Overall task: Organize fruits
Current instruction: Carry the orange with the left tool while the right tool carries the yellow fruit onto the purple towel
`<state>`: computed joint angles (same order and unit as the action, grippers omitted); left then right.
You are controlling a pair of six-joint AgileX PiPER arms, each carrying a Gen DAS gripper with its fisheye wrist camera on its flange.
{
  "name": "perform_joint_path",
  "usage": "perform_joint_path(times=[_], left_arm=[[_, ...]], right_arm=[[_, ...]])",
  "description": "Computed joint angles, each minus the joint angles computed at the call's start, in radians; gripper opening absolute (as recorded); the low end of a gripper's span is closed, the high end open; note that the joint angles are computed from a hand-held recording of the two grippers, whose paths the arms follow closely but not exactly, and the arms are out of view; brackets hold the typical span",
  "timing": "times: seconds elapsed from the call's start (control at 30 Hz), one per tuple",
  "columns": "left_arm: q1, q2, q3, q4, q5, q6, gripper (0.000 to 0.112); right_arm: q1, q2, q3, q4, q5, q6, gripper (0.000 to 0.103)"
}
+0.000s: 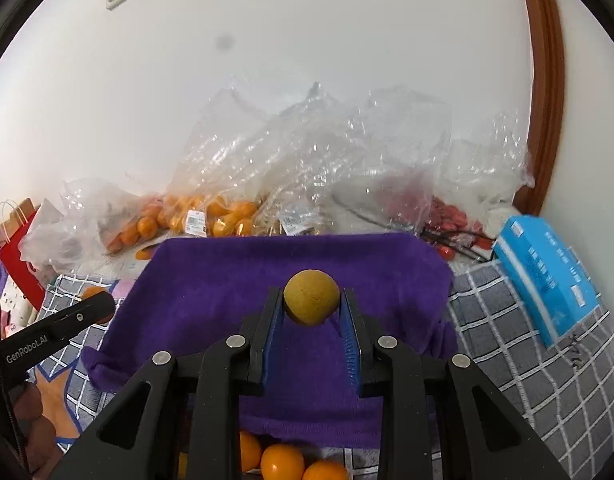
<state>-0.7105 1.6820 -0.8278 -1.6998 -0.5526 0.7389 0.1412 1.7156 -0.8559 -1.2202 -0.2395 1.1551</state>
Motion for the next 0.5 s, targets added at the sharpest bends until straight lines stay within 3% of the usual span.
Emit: perform_joint_path(times=[0.2,0.3,0.37,0.5], left_arm=[[-0.015,0.070,-0.009,0.046,-0.037,-0.049,0.033],[0.003,0.086,-0.010,0.085,0.008,-0.077,0.033],[-0.002,0.101,-0.015,0.088,-0.006,-0.080,0.033],[-0.006,0.124,-0.025,0.080,-0.036,-0.066,0.033]], right_arm=[[-0.032,0.068,-0.011,0.094,-0.015,-0.111,0.028],[-0.047,0.107,-0.042,0.034,-0.005,-0.048,0.028],[-0.058,0.131,-0.062,-0.035,-0.008,0.026,0.028],[-0.063,0.153,-0.064,0.027,-0.016,-0.039,0.028]])
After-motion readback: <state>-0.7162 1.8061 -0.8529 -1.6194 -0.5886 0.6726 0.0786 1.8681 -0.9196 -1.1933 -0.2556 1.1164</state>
